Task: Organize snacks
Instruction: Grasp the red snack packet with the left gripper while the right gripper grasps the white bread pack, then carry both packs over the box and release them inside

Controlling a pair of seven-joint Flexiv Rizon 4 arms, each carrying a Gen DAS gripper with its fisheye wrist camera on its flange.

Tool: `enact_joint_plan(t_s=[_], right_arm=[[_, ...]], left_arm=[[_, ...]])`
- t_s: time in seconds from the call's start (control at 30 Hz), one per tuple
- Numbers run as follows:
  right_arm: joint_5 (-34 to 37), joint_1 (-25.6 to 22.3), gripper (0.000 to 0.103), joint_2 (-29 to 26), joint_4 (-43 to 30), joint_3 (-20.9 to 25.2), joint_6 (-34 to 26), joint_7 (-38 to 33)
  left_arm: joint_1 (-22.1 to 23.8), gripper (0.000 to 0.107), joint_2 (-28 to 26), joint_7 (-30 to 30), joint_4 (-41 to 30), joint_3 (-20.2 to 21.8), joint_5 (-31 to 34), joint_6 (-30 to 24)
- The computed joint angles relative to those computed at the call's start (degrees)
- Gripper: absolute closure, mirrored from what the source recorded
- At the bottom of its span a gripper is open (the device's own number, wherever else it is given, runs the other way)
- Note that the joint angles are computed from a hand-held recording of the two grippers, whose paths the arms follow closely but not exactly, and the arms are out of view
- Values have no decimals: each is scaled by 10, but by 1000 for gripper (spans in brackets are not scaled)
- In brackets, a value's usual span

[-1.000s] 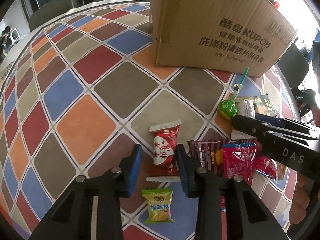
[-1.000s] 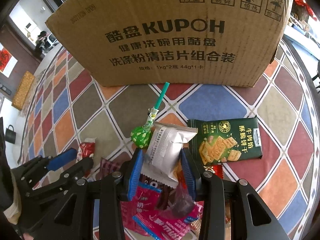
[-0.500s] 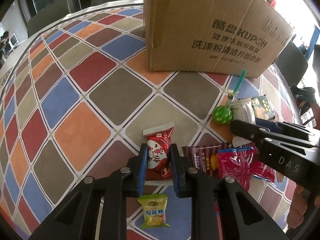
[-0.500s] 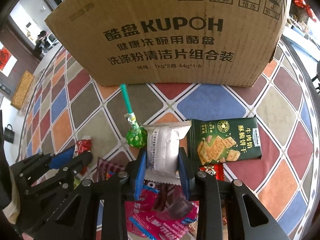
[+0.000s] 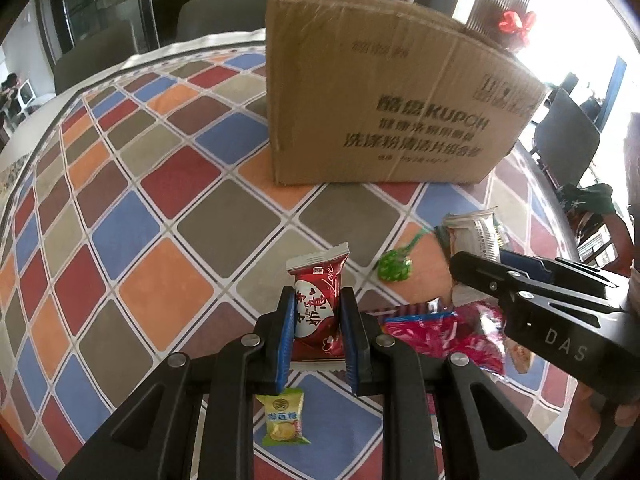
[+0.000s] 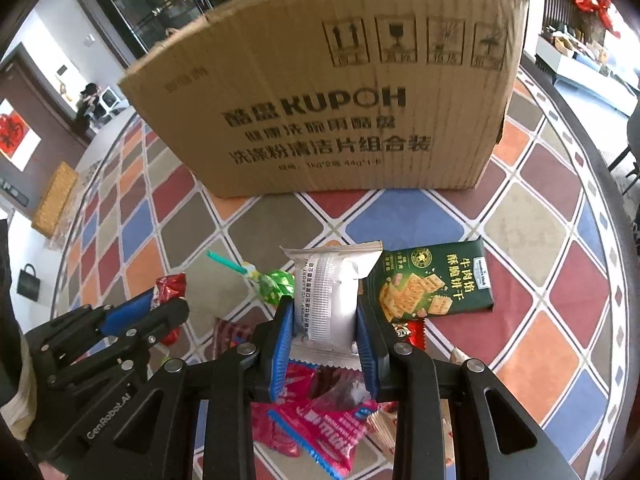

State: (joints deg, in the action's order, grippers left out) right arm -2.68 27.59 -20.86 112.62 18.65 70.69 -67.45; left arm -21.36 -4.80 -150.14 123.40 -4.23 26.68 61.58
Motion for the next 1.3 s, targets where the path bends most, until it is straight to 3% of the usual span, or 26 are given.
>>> enact_joint_plan(t_s=[0.6, 0.93, 1.3], right_arm=[[9, -9, 72, 62, 18, 2, 49, -23], [-13, -3, 72, 77, 5, -12, 71, -12], [-38, -6, 72, 71, -32, -24, 90, -12]], left_arm=[[13, 84, 72, -42, -45, -37, 83, -47], [29, 84, 85, -53, -88, -54, 120, -65], [38, 84, 76, -25, -133, -51, 133, -76]])
